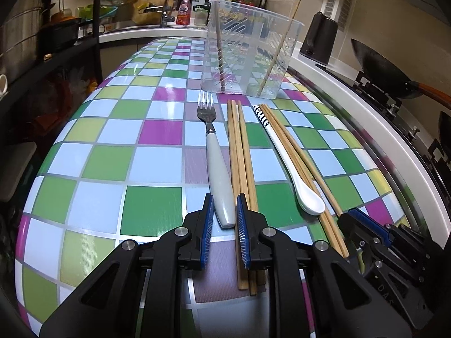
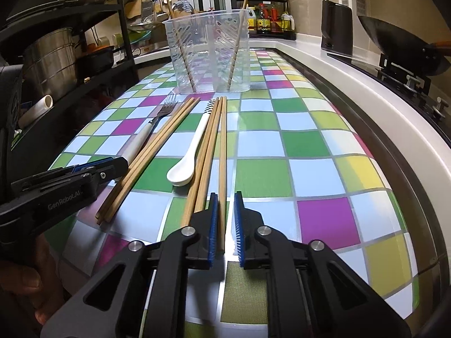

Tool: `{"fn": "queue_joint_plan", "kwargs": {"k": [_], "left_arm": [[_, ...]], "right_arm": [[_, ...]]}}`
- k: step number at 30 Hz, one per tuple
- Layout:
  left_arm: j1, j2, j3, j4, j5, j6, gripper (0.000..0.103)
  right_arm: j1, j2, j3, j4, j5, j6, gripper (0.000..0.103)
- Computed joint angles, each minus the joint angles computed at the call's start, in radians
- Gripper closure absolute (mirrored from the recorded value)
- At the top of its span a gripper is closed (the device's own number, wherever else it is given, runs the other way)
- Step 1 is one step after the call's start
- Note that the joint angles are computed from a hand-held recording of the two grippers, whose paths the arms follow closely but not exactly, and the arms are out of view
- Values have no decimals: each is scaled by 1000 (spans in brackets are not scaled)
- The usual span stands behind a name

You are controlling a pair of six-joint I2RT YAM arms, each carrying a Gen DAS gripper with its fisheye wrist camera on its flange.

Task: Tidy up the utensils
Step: 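Grasp another bamboo chopstick with the right gripper while the left gripper approaches the fork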

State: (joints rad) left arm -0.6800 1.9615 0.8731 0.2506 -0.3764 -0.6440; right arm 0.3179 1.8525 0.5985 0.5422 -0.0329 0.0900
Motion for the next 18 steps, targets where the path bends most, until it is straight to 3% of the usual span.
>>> {"fn": "queue_joint_plan", "kwargs": {"k": [10,18], "left_arm": [[23,21,54,-66,9,-26,86],[24,-34,-3,-103,-22,-42,86]], "right_arm": [[2,-8,-6,-5,17,3,98],[-8,-14,6,-36,72,36,98]]}}
